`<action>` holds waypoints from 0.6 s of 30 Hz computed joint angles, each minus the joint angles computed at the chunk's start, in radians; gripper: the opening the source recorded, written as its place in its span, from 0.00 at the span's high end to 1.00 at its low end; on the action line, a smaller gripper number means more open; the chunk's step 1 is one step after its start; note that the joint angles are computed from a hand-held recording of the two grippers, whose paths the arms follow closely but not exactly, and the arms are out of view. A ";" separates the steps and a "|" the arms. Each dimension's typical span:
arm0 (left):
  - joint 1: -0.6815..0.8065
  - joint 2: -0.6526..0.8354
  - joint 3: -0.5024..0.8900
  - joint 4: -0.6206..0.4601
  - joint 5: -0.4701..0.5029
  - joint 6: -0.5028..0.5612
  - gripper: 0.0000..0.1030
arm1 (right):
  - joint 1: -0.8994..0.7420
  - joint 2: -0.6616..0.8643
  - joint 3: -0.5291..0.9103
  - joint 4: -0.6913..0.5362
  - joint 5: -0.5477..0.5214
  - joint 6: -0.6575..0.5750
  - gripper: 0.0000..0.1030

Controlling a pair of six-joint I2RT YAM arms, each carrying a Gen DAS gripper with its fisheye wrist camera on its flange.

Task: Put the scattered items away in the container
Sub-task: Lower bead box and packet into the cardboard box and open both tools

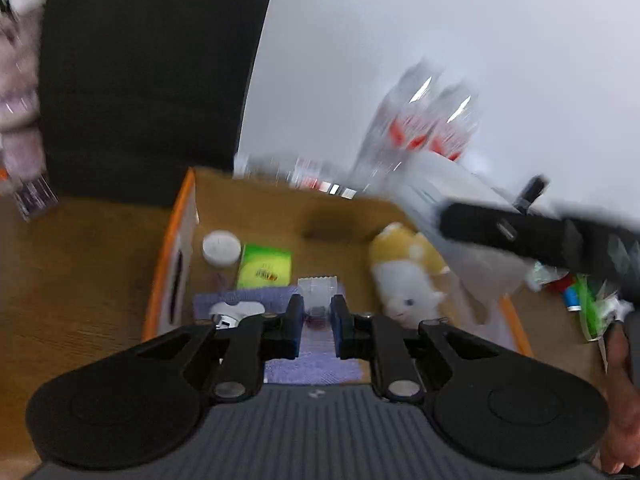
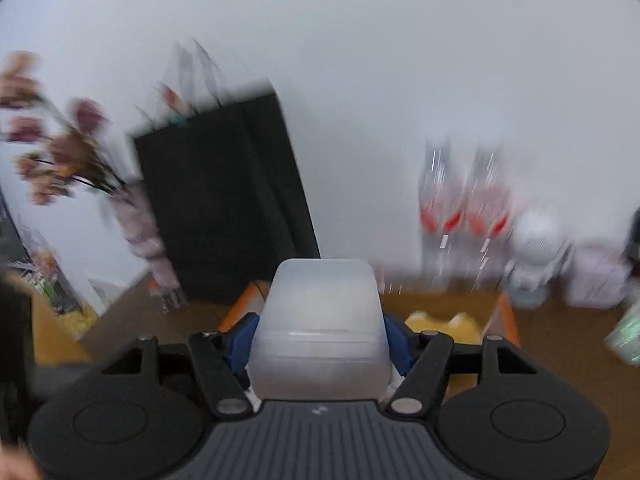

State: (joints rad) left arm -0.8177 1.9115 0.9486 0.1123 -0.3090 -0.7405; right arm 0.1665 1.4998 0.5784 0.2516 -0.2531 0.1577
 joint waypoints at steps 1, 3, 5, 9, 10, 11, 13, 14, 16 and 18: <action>0.020 0.036 0.022 0.006 0.023 0.001 0.85 | -0.006 0.103 0.069 -0.002 -0.016 0.007 0.37; 0.042 0.090 0.065 0.003 0.049 0.012 0.85 | 0.002 0.238 0.151 0.006 0.000 0.006 0.37; 0.050 0.117 0.085 0.007 0.052 0.036 0.83 | 0.012 0.340 0.230 -0.008 0.028 0.005 0.37; 0.081 0.129 0.081 0.024 0.070 0.047 0.35 | 0.032 0.461 0.329 -0.042 0.064 -0.014 0.36; 0.090 0.123 0.066 0.043 0.079 0.055 0.28 | 0.038 0.487 0.355 -0.061 0.079 -0.022 0.36; 0.096 0.109 0.048 0.058 0.080 0.065 0.22 | 0.044 0.513 0.376 -0.064 0.094 -0.020 0.36; 0.106 0.073 0.022 0.065 0.073 0.072 0.22 | 0.039 0.551 0.403 -0.061 0.098 -0.013 0.27; 0.112 0.053 0.005 0.077 0.075 0.070 0.17 | 0.029 0.562 0.411 -0.066 0.078 0.002 0.24; 0.117 0.000 -0.026 0.079 0.072 0.073 0.08 | 0.005 0.550 0.402 -0.074 0.018 0.037 0.23; 0.111 -0.046 -0.042 0.059 0.047 0.088 0.04 | -0.014 0.522 0.394 -0.091 -0.008 0.043 0.23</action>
State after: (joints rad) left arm -0.7064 1.8656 0.9068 0.1715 -0.2624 -0.6523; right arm 0.1527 2.0220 0.9721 0.1604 -0.2610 0.2005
